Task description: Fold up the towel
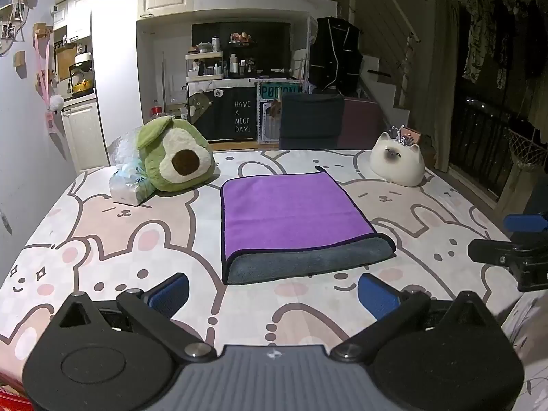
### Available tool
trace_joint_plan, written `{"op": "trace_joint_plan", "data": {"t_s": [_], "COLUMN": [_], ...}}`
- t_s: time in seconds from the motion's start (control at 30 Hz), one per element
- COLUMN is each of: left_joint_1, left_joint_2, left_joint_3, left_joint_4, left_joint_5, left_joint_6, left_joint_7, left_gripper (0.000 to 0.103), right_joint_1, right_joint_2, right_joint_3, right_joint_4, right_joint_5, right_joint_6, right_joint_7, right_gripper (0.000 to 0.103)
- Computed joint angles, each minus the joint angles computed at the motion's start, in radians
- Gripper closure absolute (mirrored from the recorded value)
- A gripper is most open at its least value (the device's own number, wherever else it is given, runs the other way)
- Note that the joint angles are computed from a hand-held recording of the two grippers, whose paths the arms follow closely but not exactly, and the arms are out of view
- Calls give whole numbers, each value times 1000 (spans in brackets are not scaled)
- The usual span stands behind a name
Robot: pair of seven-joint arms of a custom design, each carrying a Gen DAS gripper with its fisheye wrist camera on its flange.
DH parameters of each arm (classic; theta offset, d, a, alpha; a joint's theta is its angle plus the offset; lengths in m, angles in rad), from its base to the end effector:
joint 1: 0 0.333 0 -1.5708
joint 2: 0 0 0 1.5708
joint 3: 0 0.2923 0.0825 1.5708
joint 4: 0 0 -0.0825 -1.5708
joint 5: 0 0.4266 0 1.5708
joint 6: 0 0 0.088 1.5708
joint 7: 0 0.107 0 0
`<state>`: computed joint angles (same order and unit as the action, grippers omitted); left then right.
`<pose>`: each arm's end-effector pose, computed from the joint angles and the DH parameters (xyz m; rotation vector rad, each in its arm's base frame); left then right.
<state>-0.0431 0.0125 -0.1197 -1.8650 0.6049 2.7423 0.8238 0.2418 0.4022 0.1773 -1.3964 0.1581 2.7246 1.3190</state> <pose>0.6419 -0.1278 0.5651 -1.7426 1.5296 -0.8009 0.7085 0.2802 0.5626 -1.9445 1.1409 -0.5582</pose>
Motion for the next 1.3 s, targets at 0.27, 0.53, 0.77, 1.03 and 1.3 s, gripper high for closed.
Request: {"op": "trace_joint_plan", "data": {"t_s": [0.27, 0.53, 0.77, 1.03, 1.3], "left_joint_1": [0, 0, -1, -1, -1], "left_joint_2": [0, 0, 0, 0, 1], "left_joint_3": [1, 1, 1, 1, 1], "left_joint_4": [-1, -1, 0, 0, 1], "left_joint_5": [-3, -4, -4, -4, -6], "left_joint_6": [3, 1, 0, -1, -2], "left_joint_7": [4, 6, 6, 8, 7], "left_gripper": [0, 0, 0, 0, 0], "right_joint_1": [0, -5, -4, -6, -4], "right_joint_2": [-1, 2, 1, 1, 5], "right_joint_3": [0, 6, 5, 7, 5], "right_joint_4": [-4, -1, 0, -1, 1], "right_joint_5": [-1, 12, 15, 22, 20], "right_joint_6": [9, 6, 5, 4, 7], "right_joint_7": [5, -9, -8, -14, -12], "right_gripper": [0, 0, 0, 0, 0]}}
